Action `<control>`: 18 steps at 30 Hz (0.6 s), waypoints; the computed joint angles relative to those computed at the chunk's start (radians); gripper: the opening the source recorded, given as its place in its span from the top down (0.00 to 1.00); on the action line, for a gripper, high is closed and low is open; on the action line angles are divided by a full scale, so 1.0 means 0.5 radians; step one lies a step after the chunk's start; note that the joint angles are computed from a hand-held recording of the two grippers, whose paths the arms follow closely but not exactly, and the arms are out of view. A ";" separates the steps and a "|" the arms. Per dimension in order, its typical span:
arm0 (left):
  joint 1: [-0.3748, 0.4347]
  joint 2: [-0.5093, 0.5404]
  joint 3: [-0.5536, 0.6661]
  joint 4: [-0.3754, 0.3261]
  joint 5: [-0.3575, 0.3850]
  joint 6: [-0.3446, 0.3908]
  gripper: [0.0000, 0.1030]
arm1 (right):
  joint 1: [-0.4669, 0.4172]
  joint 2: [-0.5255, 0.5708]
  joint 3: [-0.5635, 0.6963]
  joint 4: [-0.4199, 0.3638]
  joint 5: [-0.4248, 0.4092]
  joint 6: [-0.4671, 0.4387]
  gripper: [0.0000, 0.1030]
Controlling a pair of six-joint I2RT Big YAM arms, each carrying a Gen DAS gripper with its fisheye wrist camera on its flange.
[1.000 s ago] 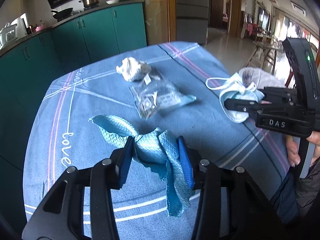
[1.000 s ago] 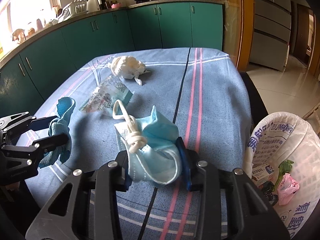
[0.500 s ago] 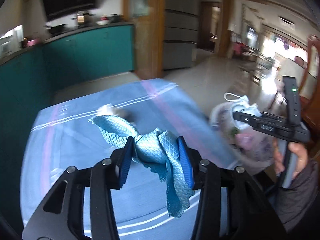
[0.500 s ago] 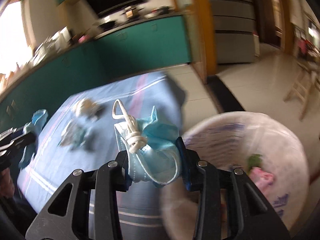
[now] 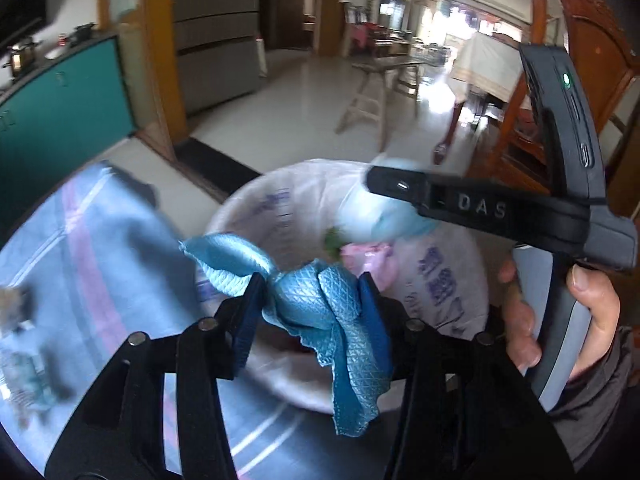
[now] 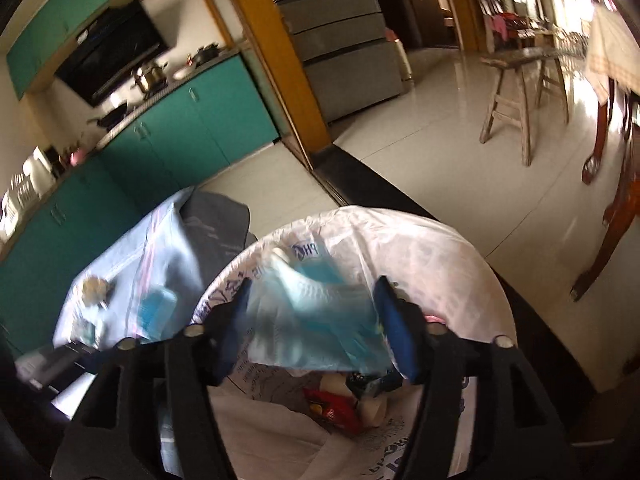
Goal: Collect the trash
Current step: 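Carry the mask and cloth over the wastebasket and open both tools, then grasp the white tissue with the left tool while the right tool grasps the clear snack packet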
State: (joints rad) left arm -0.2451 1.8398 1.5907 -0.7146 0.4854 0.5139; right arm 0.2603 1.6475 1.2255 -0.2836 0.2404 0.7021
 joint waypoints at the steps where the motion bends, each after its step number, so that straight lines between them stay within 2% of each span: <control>1: -0.016 0.007 0.005 0.004 -0.005 0.015 0.46 | -0.011 -0.015 -0.025 0.033 -0.006 0.033 0.31; 2: -0.034 0.003 -0.009 0.040 -0.036 0.018 0.35 | -0.017 -0.022 -0.035 0.045 -0.011 0.051 0.31; 3: -0.041 -0.007 -0.020 0.061 -0.048 0.011 0.32 | -0.022 -0.032 -0.049 0.052 -0.015 0.072 0.31; 5: -0.034 -0.002 -0.007 0.040 -0.061 0.021 0.32 | -0.027 -0.036 -0.047 0.042 -0.021 0.090 0.30; 7: -0.011 -0.011 -0.009 0.065 -0.137 0.008 0.32 | -0.024 -0.019 -0.022 0.022 -0.018 0.101 0.30; 11: 0.139 -0.051 -0.028 0.270 -0.463 -0.044 0.32 | -0.010 0.029 0.034 -0.003 -0.060 0.119 0.29; 13: 0.241 0.012 0.096 0.306 -0.584 -0.160 0.28 | 0.030 0.100 0.128 -0.050 -0.100 0.058 0.29; 14: 0.286 0.058 0.178 0.289 -0.635 -0.223 0.24 | 0.060 0.143 0.187 -0.088 -0.100 0.009 0.29; 16: 0.366 0.232 0.467 0.180 -0.786 -0.399 0.24 | 0.116 0.218 0.298 -0.158 -0.082 -0.078 0.29; 18: 0.437 0.502 0.905 -0.104 -0.906 -0.516 0.24 | 0.190 0.314 0.432 -0.233 -0.067 -0.190 0.29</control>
